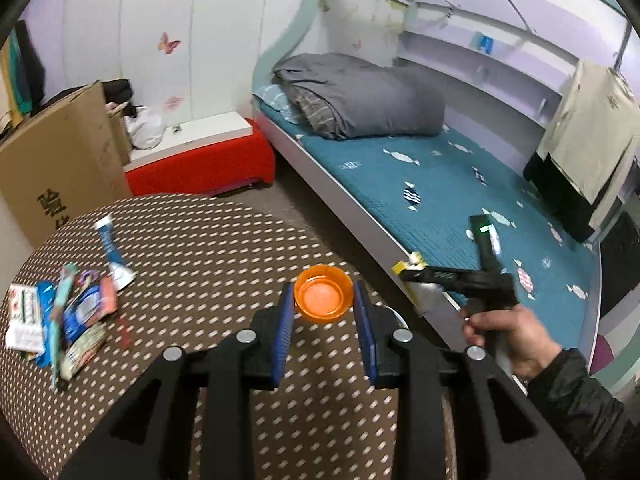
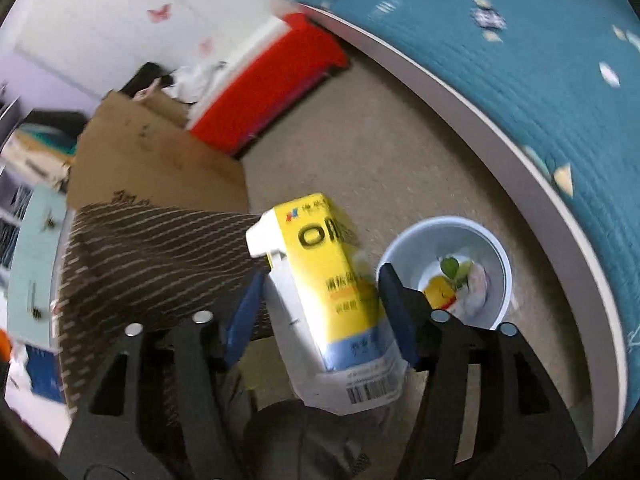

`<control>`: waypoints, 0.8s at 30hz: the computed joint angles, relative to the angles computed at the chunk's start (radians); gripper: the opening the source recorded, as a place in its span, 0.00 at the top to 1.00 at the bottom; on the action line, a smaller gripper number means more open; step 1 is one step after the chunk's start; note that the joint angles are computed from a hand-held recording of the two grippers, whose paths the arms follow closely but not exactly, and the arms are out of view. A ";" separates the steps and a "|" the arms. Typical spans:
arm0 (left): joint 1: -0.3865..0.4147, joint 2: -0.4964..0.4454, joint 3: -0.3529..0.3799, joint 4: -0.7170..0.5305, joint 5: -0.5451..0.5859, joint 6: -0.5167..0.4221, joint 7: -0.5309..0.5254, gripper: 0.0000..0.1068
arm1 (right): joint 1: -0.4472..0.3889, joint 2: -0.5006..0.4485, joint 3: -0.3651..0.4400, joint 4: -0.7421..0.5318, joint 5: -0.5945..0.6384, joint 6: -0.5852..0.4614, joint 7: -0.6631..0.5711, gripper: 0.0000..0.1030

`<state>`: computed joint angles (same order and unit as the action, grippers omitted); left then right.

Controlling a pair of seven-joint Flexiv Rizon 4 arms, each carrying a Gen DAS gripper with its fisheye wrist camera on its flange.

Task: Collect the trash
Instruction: 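Carry the carton to the blue bin and open the right tool while the left tool holds the cap, then open the left tool over the bin to drop the orange bottle cap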

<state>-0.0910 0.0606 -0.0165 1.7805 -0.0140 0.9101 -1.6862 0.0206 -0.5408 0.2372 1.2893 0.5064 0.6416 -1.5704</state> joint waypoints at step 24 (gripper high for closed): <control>-0.141 -0.535 -0.038 -0.559 -0.037 -0.284 0.069 0.73 | -0.132 0.231 -0.040 0.096 0.239 0.159 -0.119 0.08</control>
